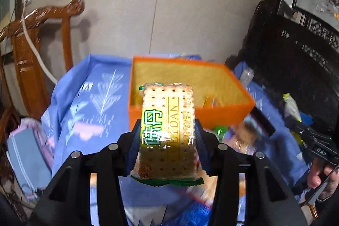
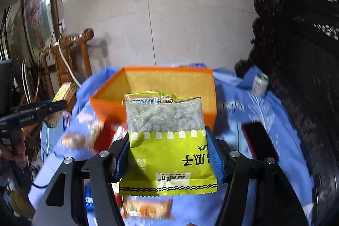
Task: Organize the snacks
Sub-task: 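Drop the cracker pack and green seed bag into the orange box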
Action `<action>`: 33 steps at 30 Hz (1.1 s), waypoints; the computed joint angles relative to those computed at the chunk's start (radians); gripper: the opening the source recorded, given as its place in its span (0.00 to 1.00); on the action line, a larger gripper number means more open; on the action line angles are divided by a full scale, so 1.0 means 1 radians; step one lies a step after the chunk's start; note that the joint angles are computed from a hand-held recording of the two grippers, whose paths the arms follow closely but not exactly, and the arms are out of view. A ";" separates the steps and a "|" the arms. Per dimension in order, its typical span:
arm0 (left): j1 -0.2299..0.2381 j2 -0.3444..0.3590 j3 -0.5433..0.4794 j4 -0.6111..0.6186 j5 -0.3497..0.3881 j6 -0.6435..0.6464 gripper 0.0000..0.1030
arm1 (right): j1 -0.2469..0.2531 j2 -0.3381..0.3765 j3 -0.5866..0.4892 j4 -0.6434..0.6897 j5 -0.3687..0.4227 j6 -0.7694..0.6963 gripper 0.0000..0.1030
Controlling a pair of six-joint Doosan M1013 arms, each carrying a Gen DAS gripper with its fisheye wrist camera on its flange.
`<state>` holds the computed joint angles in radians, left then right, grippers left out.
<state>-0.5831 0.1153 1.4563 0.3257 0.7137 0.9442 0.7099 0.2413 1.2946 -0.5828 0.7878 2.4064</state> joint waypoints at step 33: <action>0.003 0.171 -0.296 0.150 0.168 -0.048 0.96 | -0.047 0.131 -0.253 0.139 0.065 -0.130 0.97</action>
<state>-0.5803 0.2859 1.1601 0.4759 0.8822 0.8963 0.6630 0.3718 1.0420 -0.4439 0.8531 2.2764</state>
